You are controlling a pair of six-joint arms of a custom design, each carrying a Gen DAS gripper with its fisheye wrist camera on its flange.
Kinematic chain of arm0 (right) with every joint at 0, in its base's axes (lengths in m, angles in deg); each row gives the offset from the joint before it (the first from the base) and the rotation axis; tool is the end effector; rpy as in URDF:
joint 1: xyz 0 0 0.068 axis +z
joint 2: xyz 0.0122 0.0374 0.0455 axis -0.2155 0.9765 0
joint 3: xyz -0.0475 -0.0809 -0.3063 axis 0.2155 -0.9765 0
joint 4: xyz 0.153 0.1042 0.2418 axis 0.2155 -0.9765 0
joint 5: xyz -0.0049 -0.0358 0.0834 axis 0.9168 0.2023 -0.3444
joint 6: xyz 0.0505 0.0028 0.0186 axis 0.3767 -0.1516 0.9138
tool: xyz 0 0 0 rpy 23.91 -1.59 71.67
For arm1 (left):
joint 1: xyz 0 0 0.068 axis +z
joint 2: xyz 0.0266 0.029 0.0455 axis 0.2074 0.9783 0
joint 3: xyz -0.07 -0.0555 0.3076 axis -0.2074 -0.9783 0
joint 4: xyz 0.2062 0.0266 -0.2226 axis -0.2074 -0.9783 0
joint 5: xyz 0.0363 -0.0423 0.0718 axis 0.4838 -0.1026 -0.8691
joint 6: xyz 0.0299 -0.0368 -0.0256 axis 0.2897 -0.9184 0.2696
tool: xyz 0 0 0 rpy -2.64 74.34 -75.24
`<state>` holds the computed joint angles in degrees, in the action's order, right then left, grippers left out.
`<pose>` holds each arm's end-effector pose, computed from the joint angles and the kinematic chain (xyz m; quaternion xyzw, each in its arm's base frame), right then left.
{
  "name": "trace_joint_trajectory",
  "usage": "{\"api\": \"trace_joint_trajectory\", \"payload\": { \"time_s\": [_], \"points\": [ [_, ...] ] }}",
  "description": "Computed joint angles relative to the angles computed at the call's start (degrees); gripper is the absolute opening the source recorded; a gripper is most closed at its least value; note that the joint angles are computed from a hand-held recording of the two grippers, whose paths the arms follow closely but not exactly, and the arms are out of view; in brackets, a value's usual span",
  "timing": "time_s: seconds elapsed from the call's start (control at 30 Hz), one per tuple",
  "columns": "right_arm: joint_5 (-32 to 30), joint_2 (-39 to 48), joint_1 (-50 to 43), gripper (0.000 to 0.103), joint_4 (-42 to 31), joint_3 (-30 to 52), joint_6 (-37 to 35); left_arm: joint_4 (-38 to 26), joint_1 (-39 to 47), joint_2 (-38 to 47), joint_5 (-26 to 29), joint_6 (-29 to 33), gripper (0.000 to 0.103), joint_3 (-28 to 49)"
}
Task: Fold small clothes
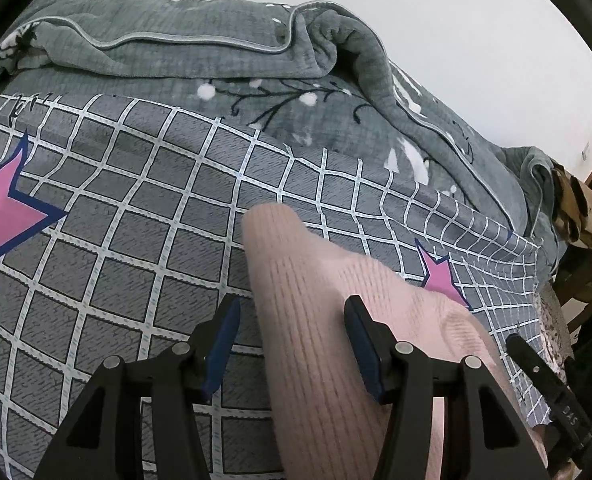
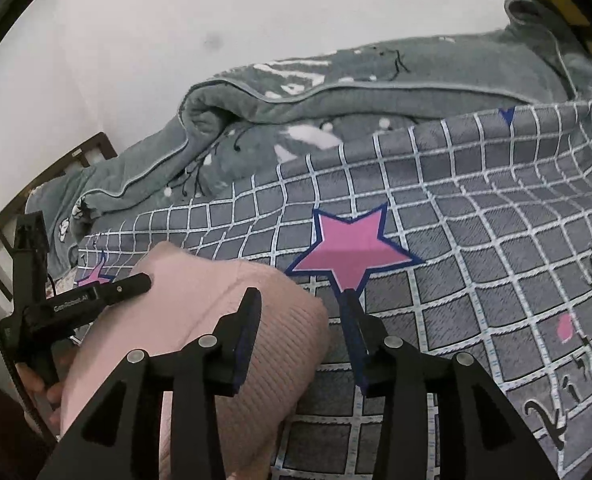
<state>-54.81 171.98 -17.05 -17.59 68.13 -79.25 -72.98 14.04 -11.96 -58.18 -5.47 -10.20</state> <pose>0.2975 -0.0003 0.1221 -0.2138 0.8646 0.2704 0.3657 0.1853 0.0075 0.1135 -0.2692 0.8714 -0.0956 0.3989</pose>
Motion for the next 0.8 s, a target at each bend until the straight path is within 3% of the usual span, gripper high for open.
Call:
{"api": "trace_joint_trajectory", "payload": {
  "time_s": [0.37,0.57,0.8],
  "points": [
    [-3.6,-7.6,0.2,0.050,-2.4,-4.8,-6.7,-2.0,-1.2,-1.6,-0.9,0.1,0.054,-0.1],
    [0.1,-10.4,0.9,0.051,-6.0,-7.4,-10.6,-5.3,-3.6,-5.9,-1.9,-0.6,0.057,-0.7],
    [-0.2,-14.1,-4.2,0.053,-14.3,-9.5,-16.5,-14.2,-10.7,-15.1,-8.6,-3.3,0.060,-1.3]
  ]
}}
